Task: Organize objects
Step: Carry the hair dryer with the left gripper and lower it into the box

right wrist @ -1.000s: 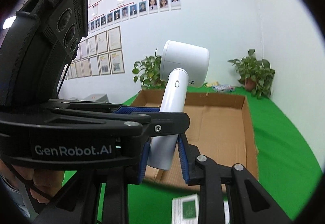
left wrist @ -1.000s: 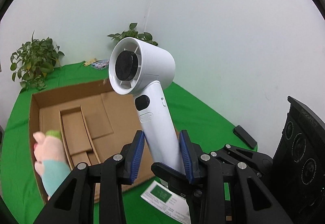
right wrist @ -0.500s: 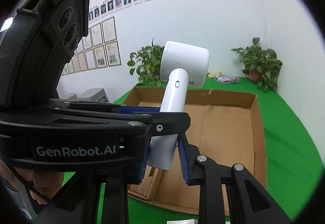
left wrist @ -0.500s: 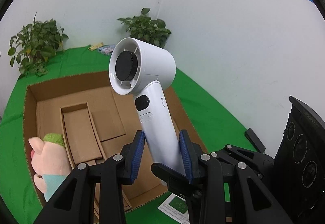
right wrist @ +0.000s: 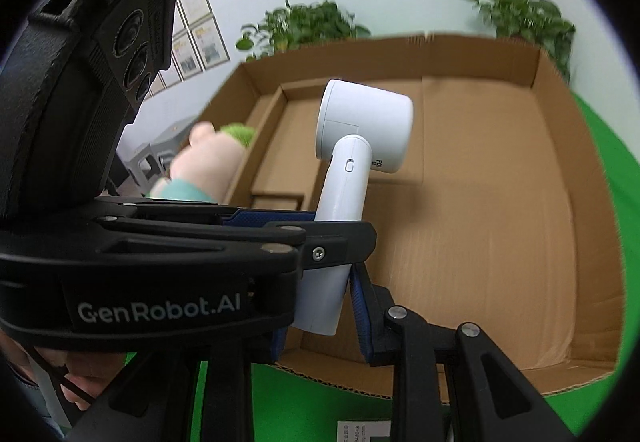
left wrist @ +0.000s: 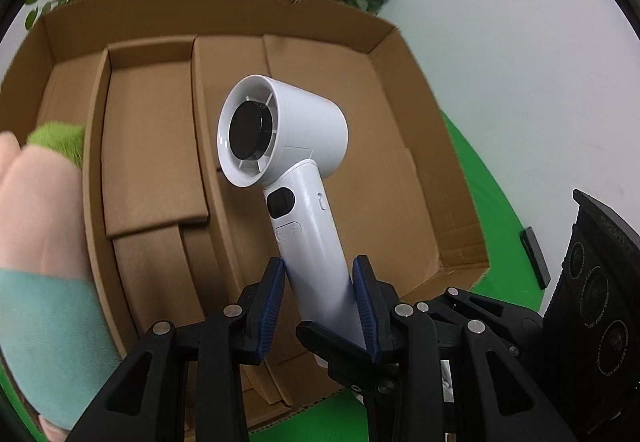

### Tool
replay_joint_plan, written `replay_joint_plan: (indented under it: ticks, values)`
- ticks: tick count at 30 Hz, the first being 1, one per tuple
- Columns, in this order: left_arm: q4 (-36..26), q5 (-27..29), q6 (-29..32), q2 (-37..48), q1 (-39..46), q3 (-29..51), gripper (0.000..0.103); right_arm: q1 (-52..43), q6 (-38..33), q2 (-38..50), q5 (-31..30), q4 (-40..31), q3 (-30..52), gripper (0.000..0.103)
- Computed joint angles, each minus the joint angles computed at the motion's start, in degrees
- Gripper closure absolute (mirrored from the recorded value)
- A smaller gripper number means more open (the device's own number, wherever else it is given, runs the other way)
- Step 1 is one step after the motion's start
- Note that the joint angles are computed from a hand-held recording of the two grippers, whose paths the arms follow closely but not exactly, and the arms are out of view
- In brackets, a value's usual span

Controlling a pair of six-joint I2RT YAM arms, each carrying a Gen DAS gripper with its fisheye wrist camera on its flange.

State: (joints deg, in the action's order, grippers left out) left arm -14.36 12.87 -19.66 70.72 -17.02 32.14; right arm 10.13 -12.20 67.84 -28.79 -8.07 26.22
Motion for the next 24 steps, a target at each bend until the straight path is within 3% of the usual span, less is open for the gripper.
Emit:
replay_joint_plan:
  ticks: [7,18,24]
  values:
    - [6.2,0.7,-0.1,5.6,1.2,-1.6,0.071,-0.5,-1.0,6.4,0.0,2.1,0.7,0.077]
    - [2.4,2.6,0.0,1.5,2.4,-2.2,0.07,-0.8,0.4,4.2,-0.7,1.1,-0.3,0.078]
    - [2.6,0.8,-0.2,3.3,0.1,-1.4,0.071,0.2,2.8,3.6,3.4,1.9,-1.1,0.078]
